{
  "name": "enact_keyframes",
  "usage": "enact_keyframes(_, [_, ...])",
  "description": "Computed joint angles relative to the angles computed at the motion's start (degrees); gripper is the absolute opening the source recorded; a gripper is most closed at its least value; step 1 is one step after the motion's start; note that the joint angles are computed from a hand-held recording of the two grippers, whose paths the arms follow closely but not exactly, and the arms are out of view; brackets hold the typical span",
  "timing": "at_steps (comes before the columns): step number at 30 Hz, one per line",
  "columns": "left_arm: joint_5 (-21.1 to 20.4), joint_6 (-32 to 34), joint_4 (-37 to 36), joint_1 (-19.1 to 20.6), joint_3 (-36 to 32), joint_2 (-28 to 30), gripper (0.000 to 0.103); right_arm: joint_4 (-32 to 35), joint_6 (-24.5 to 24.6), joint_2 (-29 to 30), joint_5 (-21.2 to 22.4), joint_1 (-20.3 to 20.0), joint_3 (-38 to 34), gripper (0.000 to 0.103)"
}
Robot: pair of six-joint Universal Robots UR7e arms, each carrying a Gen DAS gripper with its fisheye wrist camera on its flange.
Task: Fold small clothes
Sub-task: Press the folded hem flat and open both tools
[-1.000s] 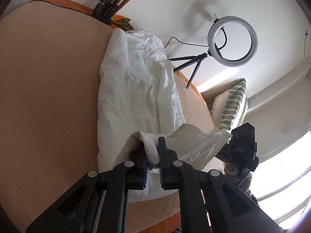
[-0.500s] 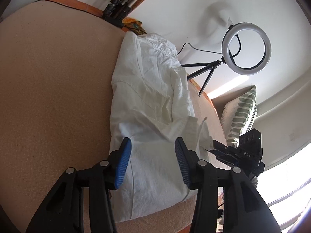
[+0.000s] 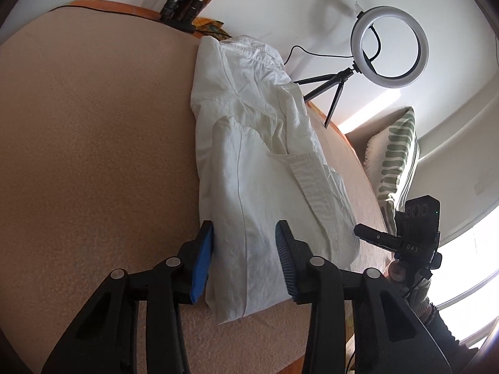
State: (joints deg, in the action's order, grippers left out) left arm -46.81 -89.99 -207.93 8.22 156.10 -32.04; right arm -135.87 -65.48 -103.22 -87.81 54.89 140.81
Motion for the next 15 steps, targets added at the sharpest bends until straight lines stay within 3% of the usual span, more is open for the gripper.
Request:
enact_keyframes(1, [0.1, 1.1, 1.2, 0.4, -0.6, -0.7, 0.013, -0.9, -0.2, 0.0, 0.0, -0.1, 0.6, 0.020])
enact_keyframes(2, [0.4, 2.1, 2.4, 0.4, -1.0, -1.3, 0.010, -1.5, -0.5, -0.2, 0.2, -0.2, 1.1, 0.012])
enact_keyframes(5, [1.7, 5.9, 6.5, 0.0, -2.4, -3.5, 0.008, -2.1, -2.8, -3.3, 1.7, -0.9, 2.7, 0.002])
enact_keyframes(7, [1.6, 6.6, 11.6, 1.3, -3.3, -5.2, 0.007, -2.5, -3.1, -4.9, 1.9, -1.6, 3.1, 0.001])
enact_keyframes(11, [0.1, 6.1, 10.6, 4.1, -3.1, -3.1, 0.007, -7.7, -3.2, -2.2, -0.9, -0.8, 3.8, 0.001])
enact_keyframes(13, [0.8, 4.5, 13.7, 2.9, -2.9, -3.8, 0.013, -9.6, -2.6, -0.4, -3.2, 0.6, 3.8, 0.003])
enact_keyframes(15, [1.9, 0.9, 21.8, 0.8, -2.9, -7.2, 0.017, -10.5, -2.3, -0.8, -3.9, 1.5, 3.9, 0.013])
